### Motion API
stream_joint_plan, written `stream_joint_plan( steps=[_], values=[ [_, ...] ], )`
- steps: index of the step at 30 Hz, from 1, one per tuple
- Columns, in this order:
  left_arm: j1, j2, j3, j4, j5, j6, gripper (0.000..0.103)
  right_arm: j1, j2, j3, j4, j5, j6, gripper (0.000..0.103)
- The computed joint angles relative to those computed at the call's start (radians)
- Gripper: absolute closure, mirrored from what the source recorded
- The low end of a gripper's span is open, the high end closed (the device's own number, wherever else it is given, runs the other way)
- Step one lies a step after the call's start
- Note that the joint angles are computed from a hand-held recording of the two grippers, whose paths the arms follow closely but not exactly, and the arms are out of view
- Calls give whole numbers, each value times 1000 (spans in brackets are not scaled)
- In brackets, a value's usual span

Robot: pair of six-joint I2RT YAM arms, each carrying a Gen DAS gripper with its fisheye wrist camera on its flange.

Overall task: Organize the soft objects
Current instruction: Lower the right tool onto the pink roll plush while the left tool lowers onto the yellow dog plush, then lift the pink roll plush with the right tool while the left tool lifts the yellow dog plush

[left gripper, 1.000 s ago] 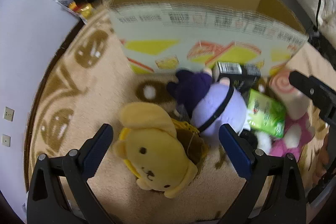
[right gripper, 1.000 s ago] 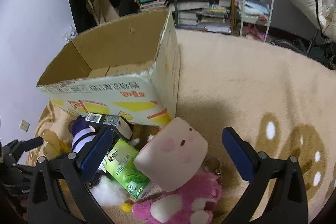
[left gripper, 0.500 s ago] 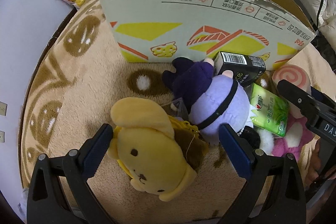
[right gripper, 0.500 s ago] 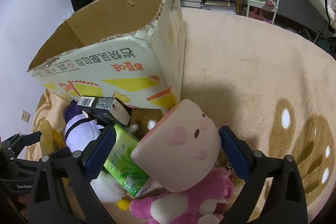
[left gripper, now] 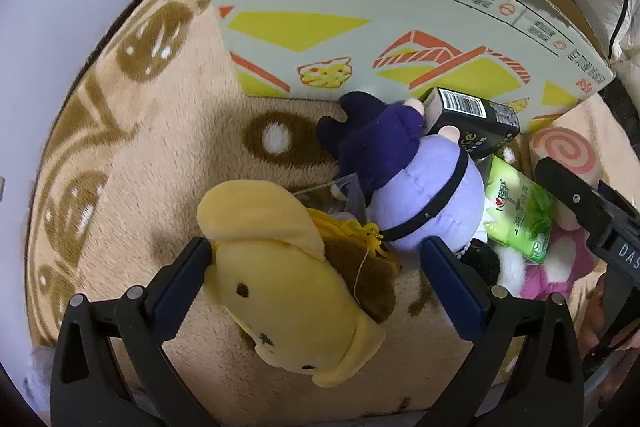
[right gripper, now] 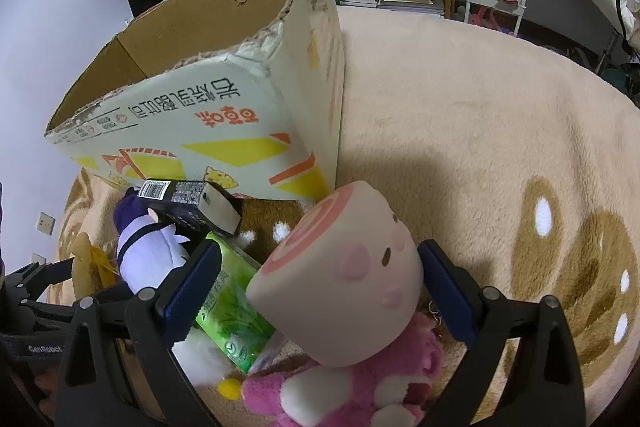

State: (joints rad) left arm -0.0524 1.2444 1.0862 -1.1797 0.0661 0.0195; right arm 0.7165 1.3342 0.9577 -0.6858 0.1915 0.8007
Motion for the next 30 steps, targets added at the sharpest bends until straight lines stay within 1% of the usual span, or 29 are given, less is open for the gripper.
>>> stream_joint_plan(
  steps=[6, 10, 13, 14, 15, 16, 19, 22, 26, 28, 30],
  values=[
    [46, 45, 5, -2, 60, 7, 1, 11, 21, 21, -27, 14, -13, 11],
    [82, 75, 19, 0, 87, 35, 4, 12, 21, 20, -36, 15, -7, 14],
    [87, 71, 5, 0, 102, 37, 12, 9, 19, 17, -42, 12, -2, 16],
    [93, 69, 2, -6, 110, 44, 16, 7, 18, 19, -45, 10, -2, 16],
    [101, 63, -10, -6, 115, 53, 23, 2, 13, 14, -45, 7, -3, 16],
    [102, 66, -12, -9, 115, 58, 27, -1, 10, 13, -46, 4, -3, 17],
    [90, 62, -24, 2, 87, 57, 32, -11, 4, 12, -60, 3, -11, 27],
    [105, 56, -24, 12, 92, 62, 35, -19, -16, 1, -62, -13, -3, 33],
    [139, 30, -20, 17, 110, 70, 38, -14, -48, -11, -62, -7, 18, 47],
    [150, 27, -13, 33, 117, 80, 38, 3, -63, -14, -76, 15, 46, 50],
    [170, -23, -24, 37, 115, 107, 38, 15, -81, -14, -88, 27, 64, 53]
  ],
)
